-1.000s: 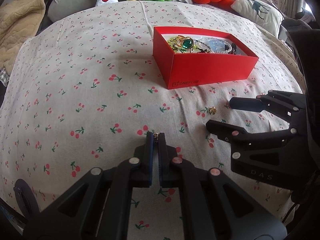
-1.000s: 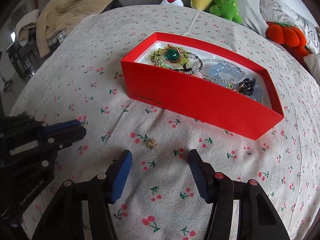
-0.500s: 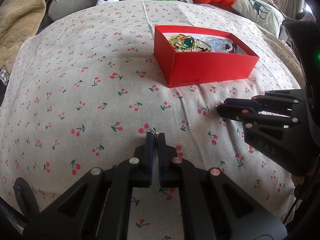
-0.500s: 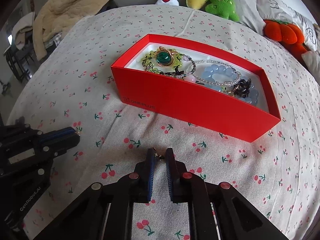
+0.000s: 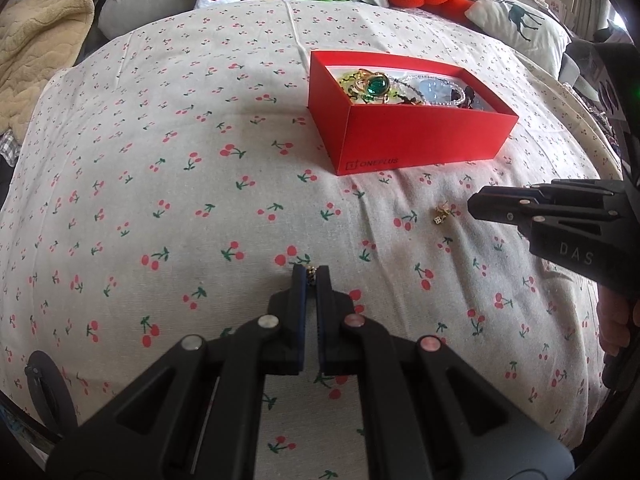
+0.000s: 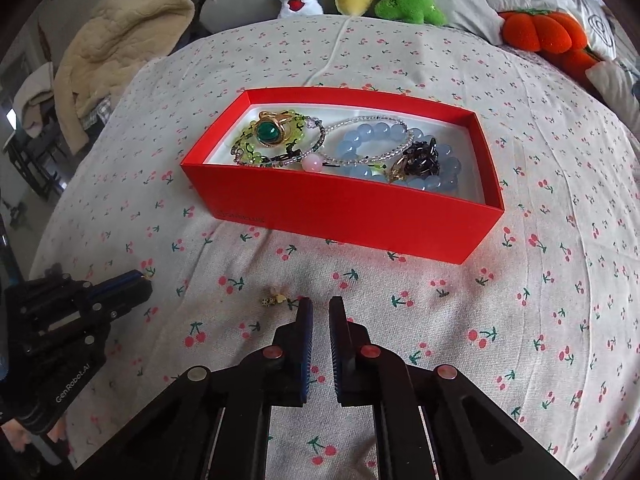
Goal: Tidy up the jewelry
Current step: 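Hold the gold earring with the left tool while the right tool grasps the last gold charm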
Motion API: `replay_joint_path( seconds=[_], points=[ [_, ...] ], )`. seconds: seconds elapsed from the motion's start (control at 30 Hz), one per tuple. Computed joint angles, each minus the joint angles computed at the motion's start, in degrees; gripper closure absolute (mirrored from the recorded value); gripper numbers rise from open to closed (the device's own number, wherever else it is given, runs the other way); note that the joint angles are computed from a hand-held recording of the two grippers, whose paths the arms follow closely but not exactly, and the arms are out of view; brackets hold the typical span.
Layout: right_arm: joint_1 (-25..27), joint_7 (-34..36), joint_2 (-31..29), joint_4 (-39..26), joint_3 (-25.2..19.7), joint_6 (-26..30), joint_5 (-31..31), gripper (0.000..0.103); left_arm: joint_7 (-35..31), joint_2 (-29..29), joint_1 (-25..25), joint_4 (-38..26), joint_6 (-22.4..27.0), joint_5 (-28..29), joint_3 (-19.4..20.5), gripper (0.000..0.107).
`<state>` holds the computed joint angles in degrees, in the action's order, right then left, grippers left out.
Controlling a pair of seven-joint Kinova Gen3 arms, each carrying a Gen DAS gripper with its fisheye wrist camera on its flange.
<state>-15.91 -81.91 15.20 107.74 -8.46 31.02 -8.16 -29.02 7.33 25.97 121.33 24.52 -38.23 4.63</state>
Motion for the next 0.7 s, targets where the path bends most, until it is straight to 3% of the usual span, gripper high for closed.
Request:
replay_joint_path(
  seconds=[0.17,0.2,0.3,0.47,0.57,0.67,0.7],
  points=[
    [-1.89,-1.09,0.82,-0.12,0.3,-0.1,2.0,0.083,-0.51,-0.08,-0.31,0.09,-0.26,0.54,0.02,0.102],
    [-1.97,-0.95,0.79,-0.02,0.03,-0.34,2.01,0.076,-0.78,-0.06,-0.44,0.04,-0.3,0.76,0.05,0.102],
    [-2.65,-0.91,0.5,0.89,-0.35,-2.15,1.92,0.038,-0.92,-0.08,-0.47,0.08,-0.39,0.86,-0.03,0.102],
    [-10.21,-9.32,1.59,1.03,3.32,-3.6,11.76,0.038,-1.08,-0.09,-0.51,0.23,-0.55,0.86,-0.11,0.102],
    [-10.84,-11.16,2.08,0.73,3.24,-4.16,14.36,0.039,-1.03,-0.07,-0.45,0.21,-0.52,0.83,-0.14,0.102],
    [-9.7,-10.73,2.32,0.49,2.43,-4.42,14.38,0.056,-0.62,0.07,-0.26,0.2,-0.51,0.45,-0.24,0.102],
    [-9.38,-10.41,2.21,0.54,2.17,-4.43,14.32,0.067,-0.6,0.09,-0.25,0.16,-0.49,0.47,-0.24,0.102]
  ],
)
